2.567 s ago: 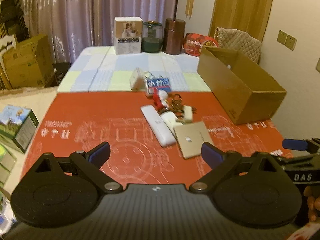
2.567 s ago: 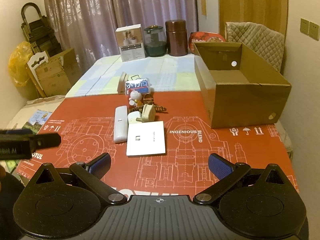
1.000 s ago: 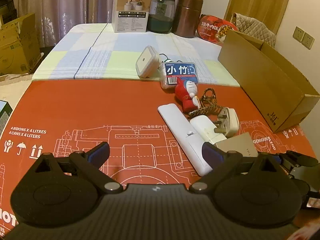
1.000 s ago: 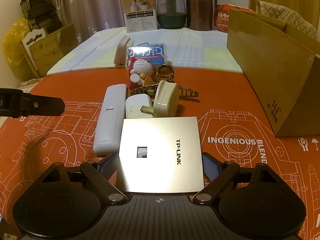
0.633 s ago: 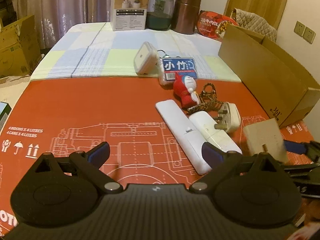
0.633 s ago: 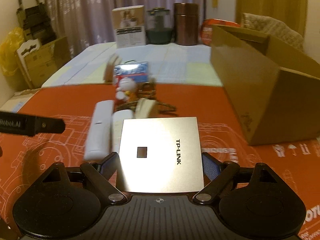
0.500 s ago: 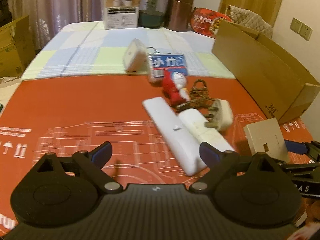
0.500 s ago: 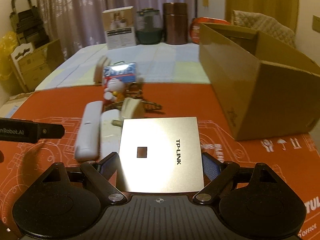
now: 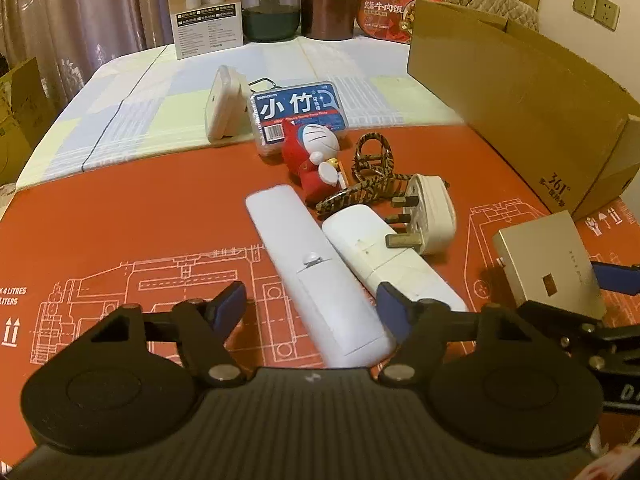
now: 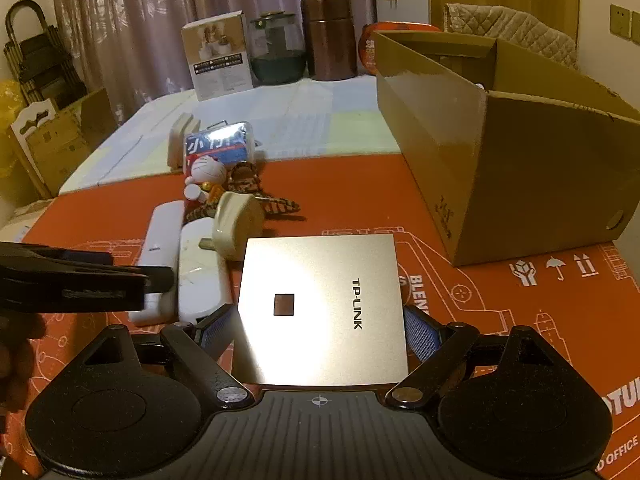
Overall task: Organize rigid objects
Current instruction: 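Grasp the long white remote with the left tool while the right tool holds the router box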
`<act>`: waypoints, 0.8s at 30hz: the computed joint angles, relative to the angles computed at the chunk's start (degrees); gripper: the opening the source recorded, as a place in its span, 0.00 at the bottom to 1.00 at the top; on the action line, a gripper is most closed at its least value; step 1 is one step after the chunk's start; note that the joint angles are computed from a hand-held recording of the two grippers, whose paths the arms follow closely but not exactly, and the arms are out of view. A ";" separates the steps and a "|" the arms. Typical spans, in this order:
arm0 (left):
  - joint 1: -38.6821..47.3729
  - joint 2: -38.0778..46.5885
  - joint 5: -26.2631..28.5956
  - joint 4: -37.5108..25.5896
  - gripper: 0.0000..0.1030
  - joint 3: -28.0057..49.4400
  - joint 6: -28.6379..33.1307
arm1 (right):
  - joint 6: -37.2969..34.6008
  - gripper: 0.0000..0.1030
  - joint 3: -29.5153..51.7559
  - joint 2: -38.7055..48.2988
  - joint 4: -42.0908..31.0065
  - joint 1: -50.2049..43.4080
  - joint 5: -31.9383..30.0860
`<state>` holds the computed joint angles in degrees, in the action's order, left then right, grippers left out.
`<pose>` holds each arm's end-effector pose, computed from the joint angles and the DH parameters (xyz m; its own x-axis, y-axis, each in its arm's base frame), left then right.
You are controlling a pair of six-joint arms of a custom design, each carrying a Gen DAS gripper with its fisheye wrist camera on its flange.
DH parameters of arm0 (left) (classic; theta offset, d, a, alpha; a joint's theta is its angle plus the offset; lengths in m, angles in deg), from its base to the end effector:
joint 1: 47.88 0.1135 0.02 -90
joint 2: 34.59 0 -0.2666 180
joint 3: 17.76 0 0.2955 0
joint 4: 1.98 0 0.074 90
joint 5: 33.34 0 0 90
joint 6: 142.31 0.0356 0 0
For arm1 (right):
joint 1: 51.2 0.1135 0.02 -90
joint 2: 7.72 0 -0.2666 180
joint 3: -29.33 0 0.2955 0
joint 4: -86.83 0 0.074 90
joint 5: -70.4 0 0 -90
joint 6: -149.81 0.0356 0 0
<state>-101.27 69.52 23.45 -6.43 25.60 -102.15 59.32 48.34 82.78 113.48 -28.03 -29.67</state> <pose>0.1784 -0.2074 0.0200 -0.7577 -0.0523 -0.6505 -0.0690 0.9976 0.0001 0.1754 0.0818 0.0230 -0.6439 -0.2848 -0.7101 -0.5069 0.8540 0.1172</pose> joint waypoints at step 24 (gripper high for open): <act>0.65 -5.84 0.40 3.80 0.34 -8.22 0.23 | 3.12 0.82 0.00 -2.14 -1.49 4.02 1.63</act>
